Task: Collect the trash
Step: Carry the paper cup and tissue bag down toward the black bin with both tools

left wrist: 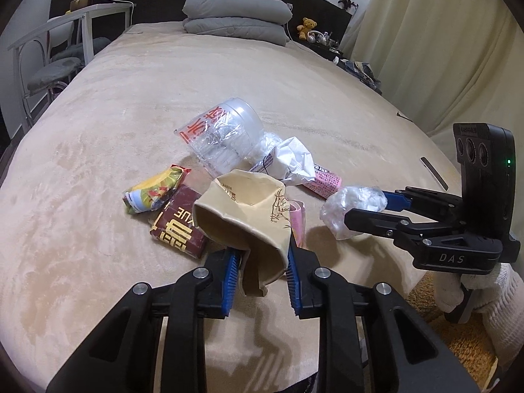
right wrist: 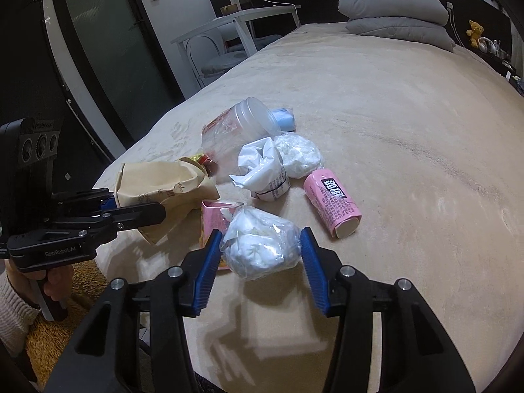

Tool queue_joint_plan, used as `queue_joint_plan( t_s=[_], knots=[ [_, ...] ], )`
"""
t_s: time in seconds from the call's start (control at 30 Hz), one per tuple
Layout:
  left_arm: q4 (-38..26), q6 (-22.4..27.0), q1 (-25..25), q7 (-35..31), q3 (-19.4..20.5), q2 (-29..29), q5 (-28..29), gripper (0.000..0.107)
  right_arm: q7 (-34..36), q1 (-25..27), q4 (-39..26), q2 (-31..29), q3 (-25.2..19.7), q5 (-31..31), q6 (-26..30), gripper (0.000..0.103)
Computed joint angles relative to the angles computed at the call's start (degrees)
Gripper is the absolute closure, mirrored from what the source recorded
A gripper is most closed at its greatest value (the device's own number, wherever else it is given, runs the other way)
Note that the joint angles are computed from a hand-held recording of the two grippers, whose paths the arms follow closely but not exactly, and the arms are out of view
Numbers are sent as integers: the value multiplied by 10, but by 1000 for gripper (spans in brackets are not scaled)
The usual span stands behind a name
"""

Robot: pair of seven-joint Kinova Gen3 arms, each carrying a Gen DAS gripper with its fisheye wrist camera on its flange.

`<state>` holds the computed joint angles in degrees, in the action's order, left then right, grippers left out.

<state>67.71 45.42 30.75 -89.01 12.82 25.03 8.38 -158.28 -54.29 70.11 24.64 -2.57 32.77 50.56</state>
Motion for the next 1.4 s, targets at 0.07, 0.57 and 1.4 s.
queue_joint_plan(
  t_s=[0.07,0.57,1.4],
  knots=[
    [16,-15,8,11,-7,-11,-10,83,-18,-13,5,-3,5,13,5,53],
    [150,-126,4,50,4,-94,-29,83,-246,-83,92,-45,-15,140,10,53],
    [385,-234,0,-41,50,-237,113,83,-442,-175,141,-52,-82,222,84,53]
  ],
)
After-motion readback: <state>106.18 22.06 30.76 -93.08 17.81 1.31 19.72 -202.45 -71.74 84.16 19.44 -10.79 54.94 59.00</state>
